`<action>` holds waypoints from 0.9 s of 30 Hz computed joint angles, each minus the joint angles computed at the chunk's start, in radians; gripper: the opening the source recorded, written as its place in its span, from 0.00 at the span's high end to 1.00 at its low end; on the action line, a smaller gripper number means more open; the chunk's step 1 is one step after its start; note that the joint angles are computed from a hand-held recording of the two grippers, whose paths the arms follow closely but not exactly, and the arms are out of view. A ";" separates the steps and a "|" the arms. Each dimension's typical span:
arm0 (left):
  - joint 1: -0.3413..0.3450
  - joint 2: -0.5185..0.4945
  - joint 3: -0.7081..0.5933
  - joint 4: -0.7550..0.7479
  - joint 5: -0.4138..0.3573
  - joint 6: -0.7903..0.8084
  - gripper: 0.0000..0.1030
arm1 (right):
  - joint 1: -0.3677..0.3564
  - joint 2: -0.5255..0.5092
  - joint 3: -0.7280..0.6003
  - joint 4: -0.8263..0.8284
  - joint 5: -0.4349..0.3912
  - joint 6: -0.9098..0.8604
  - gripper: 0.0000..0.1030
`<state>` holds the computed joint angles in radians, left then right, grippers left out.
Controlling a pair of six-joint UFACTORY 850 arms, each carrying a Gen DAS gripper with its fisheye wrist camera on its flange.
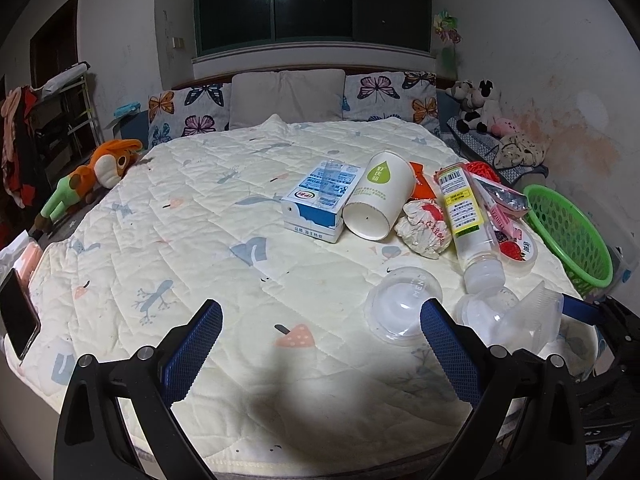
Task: Collect trash
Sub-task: 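Grasp the clear food container with the right gripper while the left gripper grasps the clear dome lid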
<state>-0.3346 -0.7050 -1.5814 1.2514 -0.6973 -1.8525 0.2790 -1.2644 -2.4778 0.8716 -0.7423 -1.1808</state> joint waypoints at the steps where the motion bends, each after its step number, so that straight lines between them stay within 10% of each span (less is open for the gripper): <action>1: 0.002 -0.001 -0.001 -0.003 0.005 0.005 0.07 | 0.002 -0.002 -0.001 -0.003 0.007 -0.003 0.04; 27: -0.011 -0.077 -0.111 0.016 0.184 0.140 0.08 | -0.065 -0.056 -0.137 -0.007 -0.021 0.114 0.19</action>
